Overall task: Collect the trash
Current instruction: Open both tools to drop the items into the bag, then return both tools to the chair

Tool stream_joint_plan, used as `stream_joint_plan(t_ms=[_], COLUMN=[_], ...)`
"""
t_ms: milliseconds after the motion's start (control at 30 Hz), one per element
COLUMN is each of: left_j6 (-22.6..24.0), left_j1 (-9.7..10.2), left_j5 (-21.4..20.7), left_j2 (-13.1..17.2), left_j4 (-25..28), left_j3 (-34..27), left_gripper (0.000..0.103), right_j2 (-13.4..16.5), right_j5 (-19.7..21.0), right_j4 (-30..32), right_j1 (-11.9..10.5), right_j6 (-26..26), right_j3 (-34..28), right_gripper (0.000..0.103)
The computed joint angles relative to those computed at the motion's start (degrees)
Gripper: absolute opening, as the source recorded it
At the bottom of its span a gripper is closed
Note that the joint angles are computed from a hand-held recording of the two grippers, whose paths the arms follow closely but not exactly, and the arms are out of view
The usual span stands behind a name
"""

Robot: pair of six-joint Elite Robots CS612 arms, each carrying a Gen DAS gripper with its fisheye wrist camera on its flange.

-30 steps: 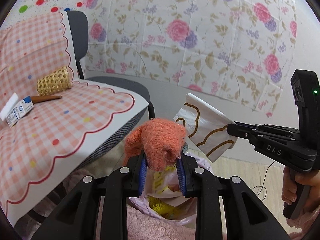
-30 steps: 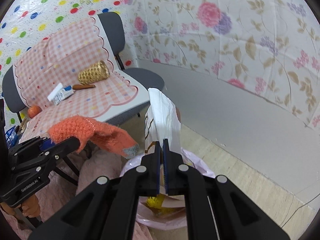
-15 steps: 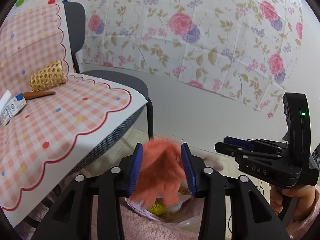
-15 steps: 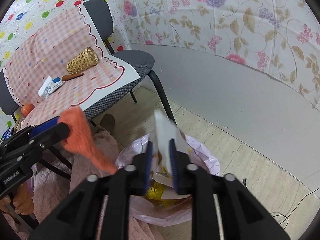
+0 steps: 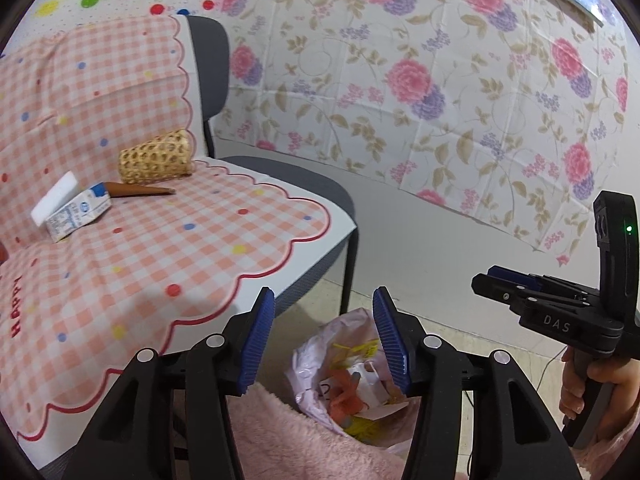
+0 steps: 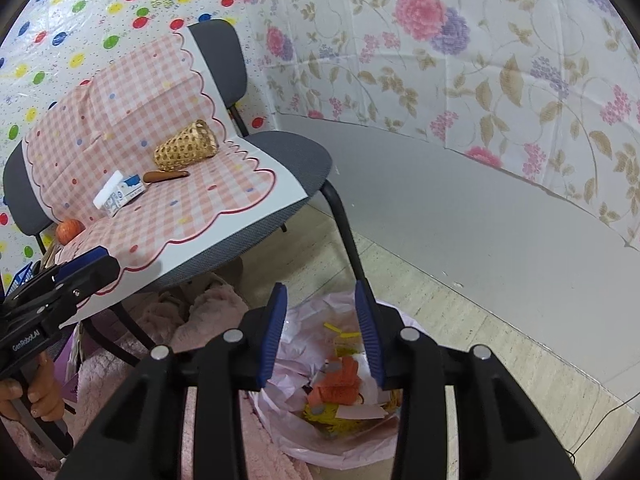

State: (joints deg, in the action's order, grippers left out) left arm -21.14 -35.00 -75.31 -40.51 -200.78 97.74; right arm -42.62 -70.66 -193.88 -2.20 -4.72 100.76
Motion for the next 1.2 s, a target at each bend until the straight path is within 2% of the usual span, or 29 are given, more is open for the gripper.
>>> stream_joint_plan(t_ms=[200, 433, 467, 533, 800, 900, 1000, 1200], left_j6=[-2.8, -8.7, -9.4, -11.1, -15.2, -15.9, -16.3, -13.3], left_j1=[0.64, 1.91, 2.11, 2.51, 5.02, 5.82, 7.01, 9.95], left_j5=[4.0, 11.6, 12.6, 15.3, 21.6, 22.6, 22.7, 21.5], left_j2=[-2.0, -4.9, -5.2, -5.9, -7.9, -8.0, -7.8, -6.1], left_j4=[0.9, 3.8, 4.3, 5.5, 9.6, 10.1, 11.4, 14.8], left_j3=[3.0, 6.7, 7.1, 7.9, 9.1, 9.1, 8.6, 4.8], left_gripper=[0.053, 0.053, 0.055, 0.065, 0.066, 0.067, 0.076, 0.076], right_j2=[0.5, 1.5, 1.6, 1.9, 3.6, 4.5, 5.9, 9.3], right_j5=[2.5, 6.6, 7.0, 7.5, 7.9, 7.9, 8.0, 7.2], right_j4=[1.3, 3.3, 3.5, 4.1, 6.9, 7.4, 8.7, 15.0], right_j1=[1.6, 3.6, 3.8, 4.4, 6.9, 7.8, 8.7, 10.4], right_j6=[-2.8, -5.8, -6.1, -6.7, -9.8, -10.6, -11.9, -14.5], right_j3=[-2.3, -6.3, -6.8, -8.0, -13.7, -16.1, -19.2, -26.8], right_gripper=[0.035, 0.035, 0.035, 0.035, 0.044, 0.052, 0.055, 0.060])
